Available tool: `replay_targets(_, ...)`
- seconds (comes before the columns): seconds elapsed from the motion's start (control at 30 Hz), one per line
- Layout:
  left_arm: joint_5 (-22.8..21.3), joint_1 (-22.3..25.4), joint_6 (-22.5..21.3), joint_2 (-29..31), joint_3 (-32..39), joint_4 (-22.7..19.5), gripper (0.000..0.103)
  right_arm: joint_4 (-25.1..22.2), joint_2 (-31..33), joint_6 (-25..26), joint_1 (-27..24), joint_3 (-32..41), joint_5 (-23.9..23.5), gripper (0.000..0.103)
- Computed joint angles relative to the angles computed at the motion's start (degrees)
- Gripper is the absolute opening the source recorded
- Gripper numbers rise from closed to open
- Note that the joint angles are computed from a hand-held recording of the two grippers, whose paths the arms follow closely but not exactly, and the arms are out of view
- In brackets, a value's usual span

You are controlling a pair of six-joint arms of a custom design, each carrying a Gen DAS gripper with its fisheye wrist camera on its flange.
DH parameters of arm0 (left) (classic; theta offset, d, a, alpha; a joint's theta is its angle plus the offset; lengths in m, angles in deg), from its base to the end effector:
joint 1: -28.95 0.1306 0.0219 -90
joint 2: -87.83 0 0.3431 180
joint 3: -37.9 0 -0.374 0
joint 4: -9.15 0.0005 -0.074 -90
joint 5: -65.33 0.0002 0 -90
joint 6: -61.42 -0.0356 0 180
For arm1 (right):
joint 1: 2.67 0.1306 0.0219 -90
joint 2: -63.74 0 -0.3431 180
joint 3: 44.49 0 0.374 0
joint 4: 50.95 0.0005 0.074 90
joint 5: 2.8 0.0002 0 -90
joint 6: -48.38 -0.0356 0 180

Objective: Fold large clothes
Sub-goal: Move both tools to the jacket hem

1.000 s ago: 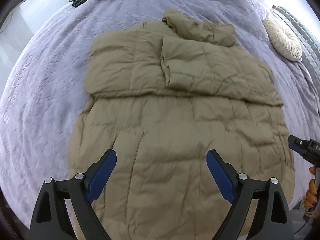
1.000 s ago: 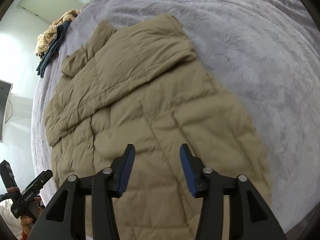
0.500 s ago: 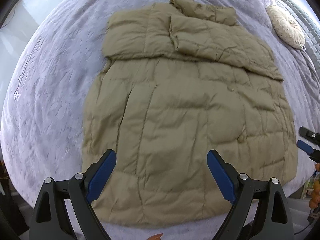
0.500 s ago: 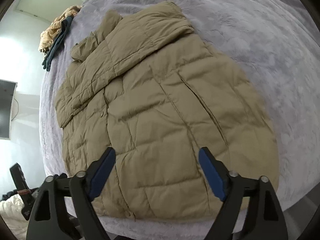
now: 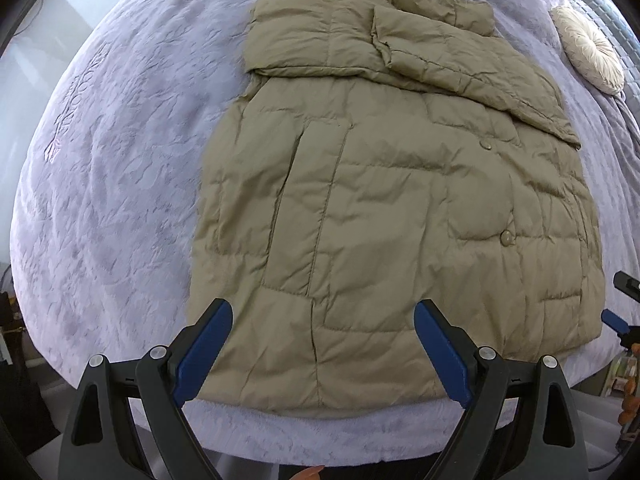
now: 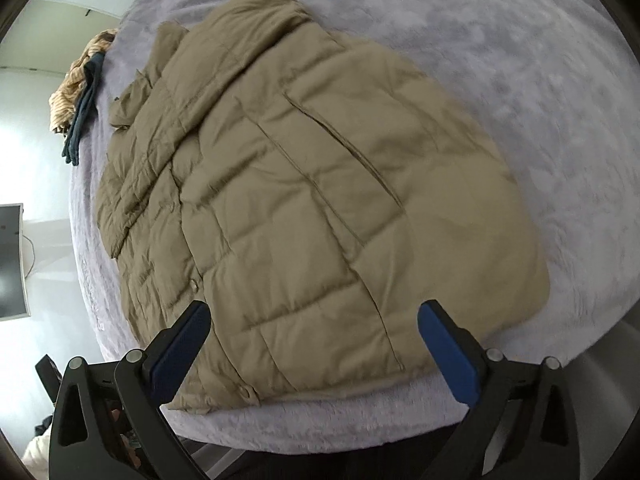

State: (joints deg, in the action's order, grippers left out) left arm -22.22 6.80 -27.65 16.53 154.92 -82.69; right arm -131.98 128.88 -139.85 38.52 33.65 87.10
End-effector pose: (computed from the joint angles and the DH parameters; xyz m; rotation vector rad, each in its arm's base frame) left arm 0.4754 -0.1957 0.4008 0.5629 2.9852 -0.0980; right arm 0.2132 0.1860 0.4243 1.4139 2.6029 0.5402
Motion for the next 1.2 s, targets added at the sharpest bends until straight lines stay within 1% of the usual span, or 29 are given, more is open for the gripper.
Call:
replay_targets(0.1,-0.51,0.28,0.45,-0.21,-0.40,-0.13,0.093,0.21,-0.99,-1.55,0.53,-0.69,-0.33,0.103)
replay_targets(0.2,-0.36,0.73,0.79,-0.11,-0.56,-0.56,0.093,-0.78,-1.65,-2.47,0.78,-0.83,0.32,0.103)
replay_targets(0.37,0.57,2.14,1.51,-0.68,-2.03,-1.03,0.093,-0.83,-4.54,-6.64,1.20,-2.99,1.29,0.103)
replay_targets(0.47,0.86,3.56,1.96,-1.90,-4.17,-0.68,0.093,-0.05,-6.18,-6.57,0.72,-4.76,-1.54,0.103)
replay_targets(0.5,1.19,4.07,1.99,-2.26,-4.84,-0.58,0.093,0.32,-7.04,-6.47,0.33,-5.75,-3.32,0.103)
replay_targets(0.57,3.21,5.62,2.36,-3.18,-6.43,-0.74,0.093,0.68,-8.50,-7.98,0.53,-7.44,-5.14,0.103)
replay_targets(0.6,4.48,6.37,2.40,-3.63,-7.20,-0.93,0.093,1.09,-9.43,-9.03,0.84,-8.25,-5.19,0.103)
replay_targets(0.73,10.20,9.60,1.78,-5.14,-10.68,-2.58,0.093,2.36,-13.49,-14.43,3.15,-10.97,-3.35,0.103)
replay_targets(0.77,11.37,10.23,1.64,-5.67,-11.80,-2.88,0.093,2.49,-14.32,-16.29,4.67,-11.54,-2.44,0.103)
replay_targets(0.83,12.93,10.96,1.81,-6.72,-13.81,-3.37,0.093,3.79,-15.83,-19.37,6.61,-12.93,-1.19,0.103)
replay_targets(0.93,13.96,11.84,3.48,-7.00,-16.20,-4.40,0.093,5.20,-18.59,-23.47,9.06,-15.15,0.58,0.103)
replay_targets(1.13,18.37,13.49,6.10,-7.38,-19.92,-3.11,0.093,9.63,-22.50,-31.47,12.98,-19.56,4.80,0.103)
replay_targets(1.2,20.03,13.81,6.31,-7.27,-20.65,-2.69,0.093,11.59,-23.61,-34.27,14.23,-21.16,6.56,0.103)
